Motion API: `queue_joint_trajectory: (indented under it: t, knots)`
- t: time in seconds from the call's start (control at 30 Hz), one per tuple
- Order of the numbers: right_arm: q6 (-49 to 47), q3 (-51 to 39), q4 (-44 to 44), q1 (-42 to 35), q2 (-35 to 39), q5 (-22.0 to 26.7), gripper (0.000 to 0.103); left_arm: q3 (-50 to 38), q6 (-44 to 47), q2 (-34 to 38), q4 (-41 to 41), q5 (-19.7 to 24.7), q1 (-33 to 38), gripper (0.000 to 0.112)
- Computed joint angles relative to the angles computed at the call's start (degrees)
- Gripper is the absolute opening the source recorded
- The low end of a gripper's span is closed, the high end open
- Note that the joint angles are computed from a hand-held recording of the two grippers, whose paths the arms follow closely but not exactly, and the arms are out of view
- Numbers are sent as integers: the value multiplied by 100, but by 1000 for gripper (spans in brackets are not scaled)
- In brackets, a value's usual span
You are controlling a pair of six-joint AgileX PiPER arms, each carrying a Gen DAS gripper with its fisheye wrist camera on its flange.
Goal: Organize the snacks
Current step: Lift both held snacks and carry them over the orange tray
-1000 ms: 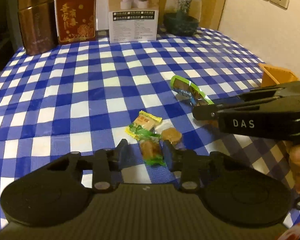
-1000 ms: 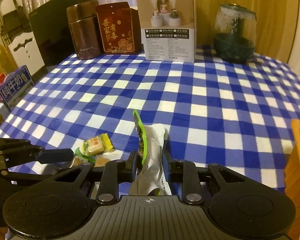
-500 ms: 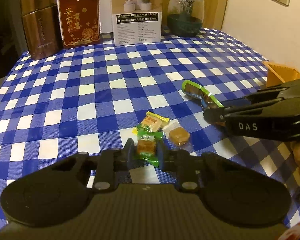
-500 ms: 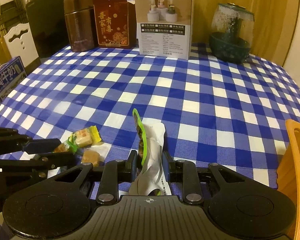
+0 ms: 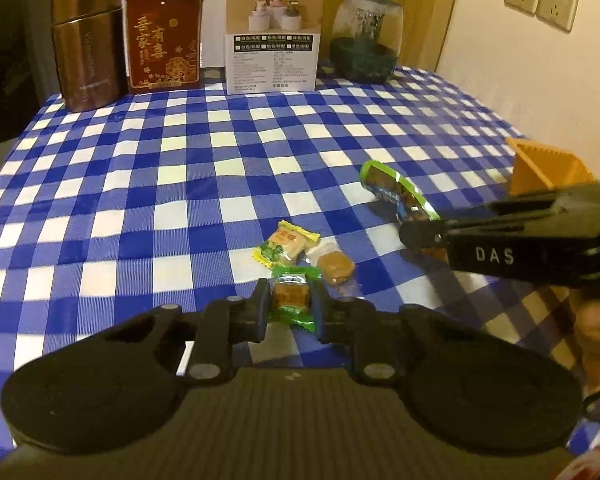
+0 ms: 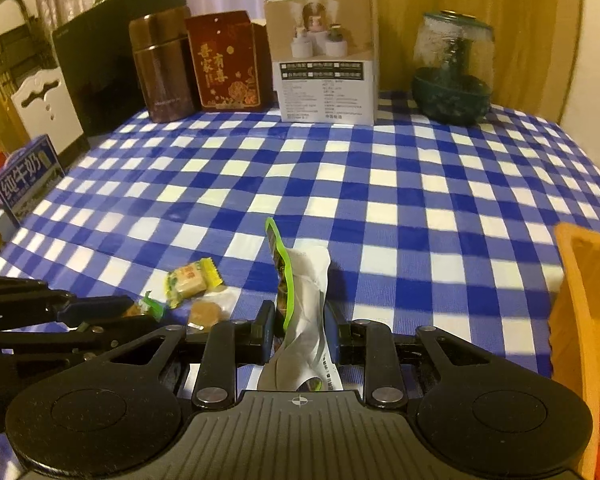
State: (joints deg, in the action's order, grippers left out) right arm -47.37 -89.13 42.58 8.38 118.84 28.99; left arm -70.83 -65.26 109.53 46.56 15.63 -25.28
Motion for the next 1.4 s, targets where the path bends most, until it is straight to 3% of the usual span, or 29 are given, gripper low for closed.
queue_joint_trajectory:
  t: [0.23, 0.4, 0.63, 1.03, 1.4]
  knots:
    - [-338, 1432, 544, -234, -976, -115, 27, 430, -991, -420, 541, 58, -378, 19]
    - [-468, 2267, 675, -395, -1734, -135, 27, 850, -2477, -761, 1278, 283, -819, 19]
    - [-300, 3189, 493, -787, -2835, 185, 27, 1321, -3670, -1351, 1530, 945, -1683, 19]
    - [-140, 3961, 354, -1647, -4555, 1234, 27, 1301, -4000, -2153, 1090, 2462, -3092, 19]
    - [-573, 4127, 538, -2820, -5232, 2194, 27, 937, -3978, -2264, 811, 3167, -3874, 19]
